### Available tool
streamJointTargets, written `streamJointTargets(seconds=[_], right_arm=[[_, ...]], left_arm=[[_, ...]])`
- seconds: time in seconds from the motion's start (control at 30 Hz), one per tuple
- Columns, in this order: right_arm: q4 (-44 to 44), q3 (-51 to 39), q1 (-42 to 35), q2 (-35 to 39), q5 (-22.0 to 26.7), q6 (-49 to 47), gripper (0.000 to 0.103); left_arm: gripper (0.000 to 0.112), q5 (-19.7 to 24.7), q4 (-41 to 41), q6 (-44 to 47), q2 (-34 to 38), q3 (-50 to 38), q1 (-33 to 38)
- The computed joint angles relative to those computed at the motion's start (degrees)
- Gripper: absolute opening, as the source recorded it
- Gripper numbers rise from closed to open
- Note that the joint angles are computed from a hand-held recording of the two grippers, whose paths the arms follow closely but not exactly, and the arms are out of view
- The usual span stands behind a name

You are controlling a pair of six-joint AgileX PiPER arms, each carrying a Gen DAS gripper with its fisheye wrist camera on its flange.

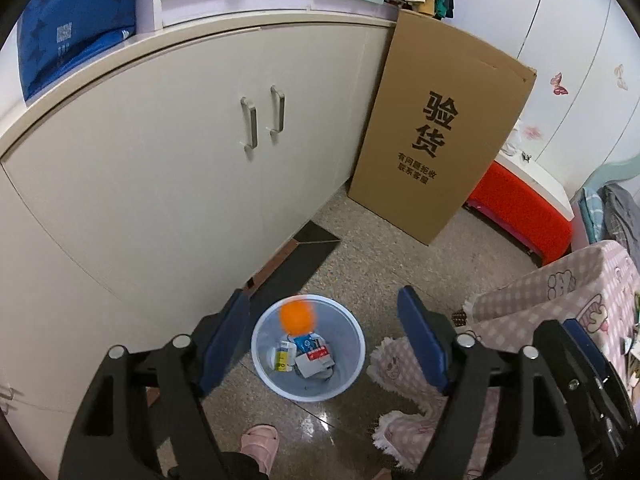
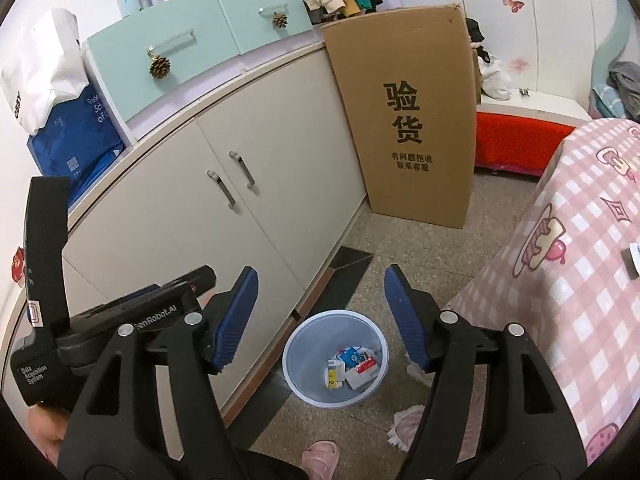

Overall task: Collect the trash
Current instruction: 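Carry the orange cap and white paper over the wastebasket and open both grippers, then move both open grippers back over the cluttered table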

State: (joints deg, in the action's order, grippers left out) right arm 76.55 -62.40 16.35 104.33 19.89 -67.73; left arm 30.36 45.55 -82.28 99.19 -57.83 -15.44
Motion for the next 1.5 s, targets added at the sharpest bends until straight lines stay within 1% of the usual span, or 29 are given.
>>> streamJointTargets(seconds=[0.2, 0.3, 0.43, 0.63, 0.83, 0.93, 1.03, 1.13, 1.2, 1.3, 1.33, 1.43, 1.5], right_arm=[[-1.87, 1.37, -0.99, -1.54, 1.05, 2.15, 0.065], [-1.52, 2.92, -1.78, -3.65, 1.64, 1.86, 0.066], [-0.81, 5.87, -3.42, -7.92, 2.34, 1.03, 0.066], [-0.42, 10.74, -7.9, -14.99, 4.36, 0.49, 0.068], [-0.19, 15.48, -16.25, -21.73, 8.36, -1.15, 0.069], [-0.41, 17.25, -22.54, -24.29, 10.89, -2.28, 0.07], [-0.49, 18.09, -30.95, -25.61, 14.74, -3.64, 0.071], [-0.6, 18.06, -38.32, -25.68, 17.0, -4.76, 0.073], [-0.81, 17.35, -43.74, -24.6, 18.62, -5.56, 0.074], [-0.77, 15.75, -49.95, -21.99, 20.87, -6.36, 0.075], [-0.77, 15.39, -51.28, -21.35, 21.47, -6.48, 0.075], [-0.61, 13.75, -55.55, -18.95, 23.13, -7.26, 0.075], [-0.52, 12.55, -57.26, -17.36, 23.97, -7.41, 0.076]], left_arm=[[0.075, -0.44, -1.62, -0.06, -2.06, 1.76, 0.0], [0.075, -0.12, -1.85, 0.18, -3.82, 2.47, -0.63], [0.075, 1.61, -1.25, -1.14, -7.02, 3.5, -2.69], [0.075, 5.01, -0.97, -2.45, -11.42, 3.56, -9.02], [0.075, 9.2, 0.01, -3.47, -11.64, -0.11, -17.48], [0.075, 11.15, 0.28, -2.64, -9.4, -4.42, -22.66], [0.076, 12.09, -0.43, 0.1, -5.86, -9.8, -26.53], [0.076, 12.49, -0.61, 2.44, -2.29, -14.4, -29.52], [0.076, 12.37, -2.01, 5.78, 1.05, -18.89, -31.41], [0.076, 11.17, -4.22, 9.75, 5.1, -23.91, -32.91], [0.076, 10.45, -5.47, 11.48, 6.53, -25.64, -33.11], [0.076, 11.52, -7.64, 15.18, 11.89, -32.82, -34.73], [0.076, 11.0, -9.85, 17.63, 14.81, -36.69, -34.99]])
